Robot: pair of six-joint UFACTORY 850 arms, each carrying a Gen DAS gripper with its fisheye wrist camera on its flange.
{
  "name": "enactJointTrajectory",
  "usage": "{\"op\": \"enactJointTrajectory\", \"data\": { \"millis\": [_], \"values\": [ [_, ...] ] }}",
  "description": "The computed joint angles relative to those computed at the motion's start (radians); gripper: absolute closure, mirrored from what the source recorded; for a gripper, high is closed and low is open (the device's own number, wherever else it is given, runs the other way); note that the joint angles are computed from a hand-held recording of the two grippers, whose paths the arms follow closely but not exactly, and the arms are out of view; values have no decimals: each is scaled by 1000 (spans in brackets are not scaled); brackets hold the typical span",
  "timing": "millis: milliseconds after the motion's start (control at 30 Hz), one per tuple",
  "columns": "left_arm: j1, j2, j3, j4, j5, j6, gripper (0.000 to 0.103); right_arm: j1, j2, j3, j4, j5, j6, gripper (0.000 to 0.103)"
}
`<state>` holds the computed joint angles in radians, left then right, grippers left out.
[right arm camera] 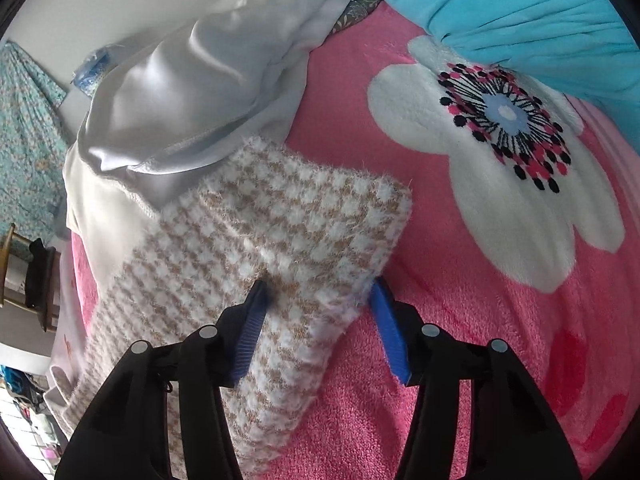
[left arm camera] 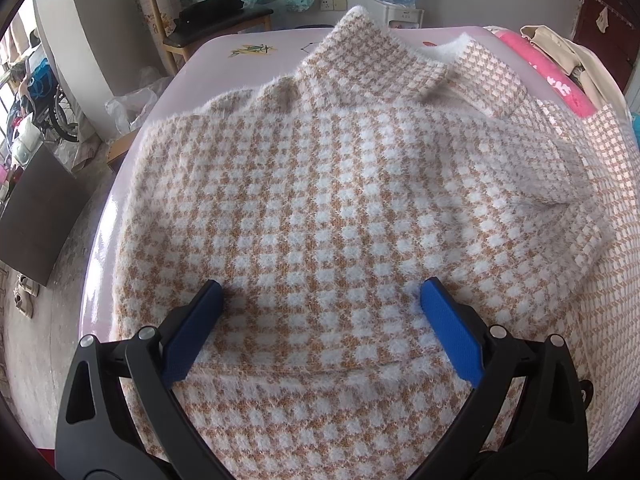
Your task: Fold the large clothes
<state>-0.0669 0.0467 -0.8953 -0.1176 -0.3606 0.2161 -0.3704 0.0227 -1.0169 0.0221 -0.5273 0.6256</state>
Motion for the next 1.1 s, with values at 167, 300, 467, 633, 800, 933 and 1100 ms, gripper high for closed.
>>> {"op": "enactJointTrajectory", "data": {
  "millis": [167, 300, 467, 633, 800, 933, 1100],
  "values": [
    [2, 0, -1, -7, -4, 10, 7, 20, 34, 7, -72, 21, 35, 80],
    [9, 10, 12, -24, 3, 31, 7, 65, 101, 11, -198, 19, 135, 84],
    [7, 8, 8, -21, 2, 30, 7, 142, 202, -5, -376, -1, 239, 84],
    [20, 3, -4, -58, -25, 64, 7, 282, 275, -52, -578, -47, 365, 85],
    [85, 62, 20, -180, -32, 181, 7, 495, 286, -125, -802, -107, 517, 84],
    [187, 150, 56, -356, -69, 374, 8, 732, 231, -210, -1012, -166, 637, 85],
    [341, 249, 92, -573, -175, 657, 8, 992, 84, -325, -1081, -154, 608, 83]
  ]
}}
